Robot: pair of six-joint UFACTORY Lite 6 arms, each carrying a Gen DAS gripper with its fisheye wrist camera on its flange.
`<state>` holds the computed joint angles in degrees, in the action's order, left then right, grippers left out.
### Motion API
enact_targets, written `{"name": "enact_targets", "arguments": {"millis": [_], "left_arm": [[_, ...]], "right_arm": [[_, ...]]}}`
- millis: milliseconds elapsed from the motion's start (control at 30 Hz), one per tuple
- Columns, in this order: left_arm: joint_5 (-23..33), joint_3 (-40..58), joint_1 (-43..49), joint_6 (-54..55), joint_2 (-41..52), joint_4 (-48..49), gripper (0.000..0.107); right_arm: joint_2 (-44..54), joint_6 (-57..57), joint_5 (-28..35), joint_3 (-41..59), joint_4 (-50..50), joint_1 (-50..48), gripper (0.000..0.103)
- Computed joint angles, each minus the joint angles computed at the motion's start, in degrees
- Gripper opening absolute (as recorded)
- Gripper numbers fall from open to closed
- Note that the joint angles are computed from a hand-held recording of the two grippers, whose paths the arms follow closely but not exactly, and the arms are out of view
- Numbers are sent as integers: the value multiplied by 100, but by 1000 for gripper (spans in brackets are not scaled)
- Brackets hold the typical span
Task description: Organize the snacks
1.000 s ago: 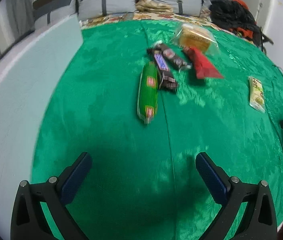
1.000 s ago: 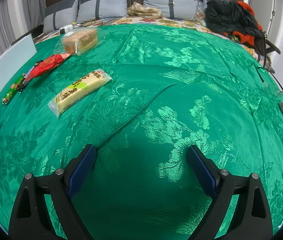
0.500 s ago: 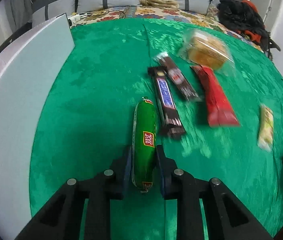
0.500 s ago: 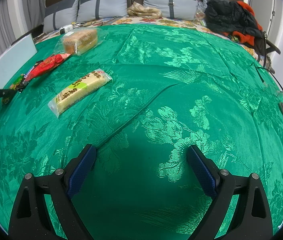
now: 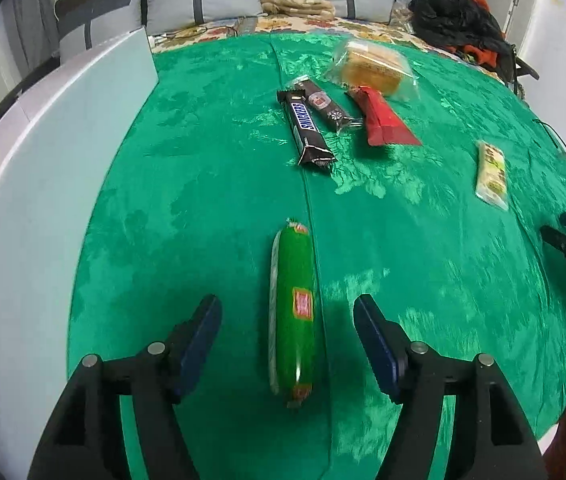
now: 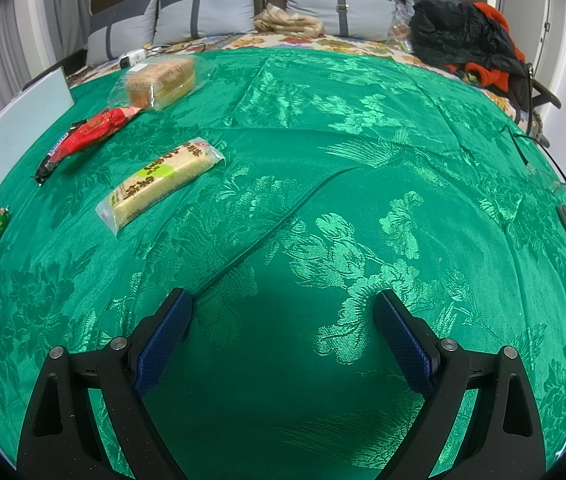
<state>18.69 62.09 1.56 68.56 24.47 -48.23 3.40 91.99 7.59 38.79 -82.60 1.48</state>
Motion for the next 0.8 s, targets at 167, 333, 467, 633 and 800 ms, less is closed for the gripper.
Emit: {"name": "enact_targets", "arguments": {"millis": [167, 333, 467, 633, 800], "left_arm": [[-383, -6, -113, 303, 184, -466, 52], [-507, -463, -90, 949, -167, -1022, 23], [-646, -775, -63, 1589, -378, -1607, 23], [-810, -881, -1, 2422, -385, -2590, 43], [-583, -769, 287, 2604, -234, -2800, 58]], "right_arm": [[7, 32, -9, 4, -34, -7, 95], [4, 15, -2, 2, -15, -2, 95], [4, 2, -3, 3, -3, -4, 95], [0, -18, -1, 2, 18, -2, 95], [-4, -48, 2, 2, 51, 3, 95]]}}
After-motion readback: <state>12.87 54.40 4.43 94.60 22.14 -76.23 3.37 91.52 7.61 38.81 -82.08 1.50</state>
